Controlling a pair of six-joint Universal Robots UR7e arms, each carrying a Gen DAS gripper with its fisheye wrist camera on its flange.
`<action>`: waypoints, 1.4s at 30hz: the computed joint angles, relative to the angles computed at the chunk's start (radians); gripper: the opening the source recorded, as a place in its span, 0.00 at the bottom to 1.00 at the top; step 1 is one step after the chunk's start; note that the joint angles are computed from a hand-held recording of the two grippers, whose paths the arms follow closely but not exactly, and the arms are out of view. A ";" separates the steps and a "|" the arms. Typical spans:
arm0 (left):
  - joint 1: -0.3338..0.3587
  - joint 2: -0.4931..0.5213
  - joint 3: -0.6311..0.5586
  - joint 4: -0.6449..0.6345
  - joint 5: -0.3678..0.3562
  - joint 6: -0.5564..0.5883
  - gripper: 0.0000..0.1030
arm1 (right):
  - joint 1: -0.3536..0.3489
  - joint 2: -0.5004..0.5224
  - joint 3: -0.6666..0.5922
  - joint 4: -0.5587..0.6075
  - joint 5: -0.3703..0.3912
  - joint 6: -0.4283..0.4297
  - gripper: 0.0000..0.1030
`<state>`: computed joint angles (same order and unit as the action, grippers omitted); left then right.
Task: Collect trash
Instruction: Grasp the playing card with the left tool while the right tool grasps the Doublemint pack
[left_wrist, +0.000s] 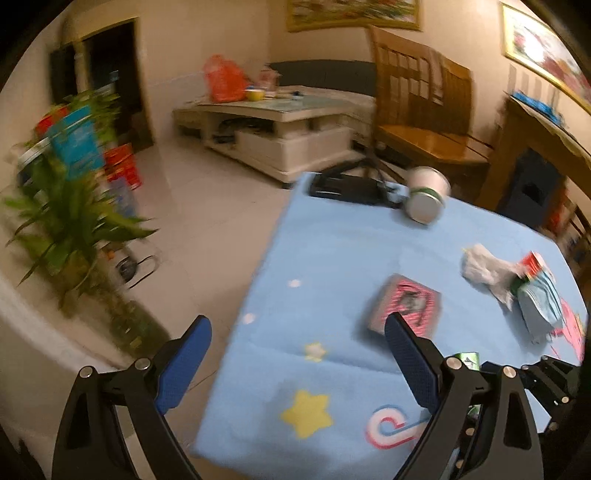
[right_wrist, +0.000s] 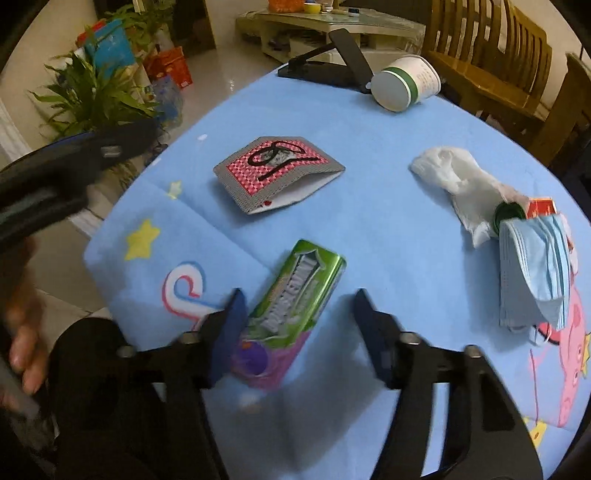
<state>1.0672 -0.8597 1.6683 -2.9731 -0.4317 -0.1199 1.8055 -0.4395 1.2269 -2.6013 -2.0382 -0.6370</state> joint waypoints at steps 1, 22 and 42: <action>0.004 0.013 -0.019 -0.004 -0.017 0.032 0.89 | -0.002 -0.010 0.008 -0.012 -0.014 -0.003 0.31; 0.048 0.151 -0.255 0.338 -0.181 0.067 0.55 | -0.115 -0.250 0.216 -0.139 0.129 0.096 0.30; -0.253 0.386 -0.376 -0.239 0.008 0.543 0.55 | -0.245 -0.512 0.381 -0.319 0.262 0.136 0.30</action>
